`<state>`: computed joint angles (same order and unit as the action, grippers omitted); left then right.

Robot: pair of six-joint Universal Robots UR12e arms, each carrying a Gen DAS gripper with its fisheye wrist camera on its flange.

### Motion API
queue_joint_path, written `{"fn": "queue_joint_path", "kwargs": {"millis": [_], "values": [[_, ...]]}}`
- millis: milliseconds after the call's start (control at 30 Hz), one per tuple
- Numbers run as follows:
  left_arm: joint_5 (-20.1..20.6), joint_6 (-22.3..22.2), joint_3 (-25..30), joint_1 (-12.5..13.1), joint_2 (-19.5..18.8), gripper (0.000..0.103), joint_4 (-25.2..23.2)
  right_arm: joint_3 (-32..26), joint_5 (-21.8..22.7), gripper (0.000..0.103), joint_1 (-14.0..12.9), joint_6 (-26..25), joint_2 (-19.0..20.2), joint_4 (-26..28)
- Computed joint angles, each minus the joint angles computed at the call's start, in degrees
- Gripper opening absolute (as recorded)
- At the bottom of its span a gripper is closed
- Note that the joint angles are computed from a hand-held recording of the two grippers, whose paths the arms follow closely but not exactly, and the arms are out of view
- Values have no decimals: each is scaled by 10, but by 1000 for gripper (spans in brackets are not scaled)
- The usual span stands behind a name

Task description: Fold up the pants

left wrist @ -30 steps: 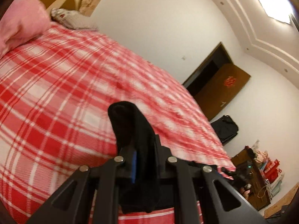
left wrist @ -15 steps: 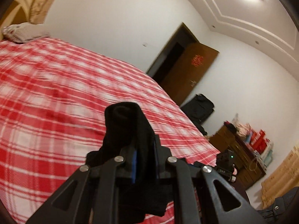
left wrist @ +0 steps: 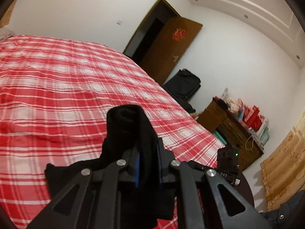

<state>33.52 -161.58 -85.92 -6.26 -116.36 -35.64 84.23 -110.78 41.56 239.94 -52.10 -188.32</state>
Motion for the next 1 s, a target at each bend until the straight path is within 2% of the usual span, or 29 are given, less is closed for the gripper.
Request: {"fn": "queue_joint_path", "kwargs": {"millis": [233, 433, 567, 667, 767, 833, 900, 1000], "values": [[64, 38, 13, -44, -16, 14, -45, 9, -16, 56, 1, 3, -3, 0], [115, 56, 5, -71, -21, 15, -31, 12, -15, 56, 1, -1, -2, 0], [116, 72, 0, -79, -19, 19, -37, 22, -22, 56, 0, 10, -1, -9], [79, 103, 2, -78, -15, 17, -74, 28, -26, 56, -2, 24, -1, -20], [67, 132, -17, -72, 4, 31, -63, 26, -42, 56, 1, 19, -1, -16], [65, 129, -31, -65, 14, 54, -35, 23, -50, 56, 3, 19, -2, -7], [84, 110, -44, -60, 18, 65, 16, 19, -47, 56, 4, 24, -3, 2], [132, 84, -63, -50, 22, 70, 84, -2, -36, 57, 6, 10, 1, 15]]}}
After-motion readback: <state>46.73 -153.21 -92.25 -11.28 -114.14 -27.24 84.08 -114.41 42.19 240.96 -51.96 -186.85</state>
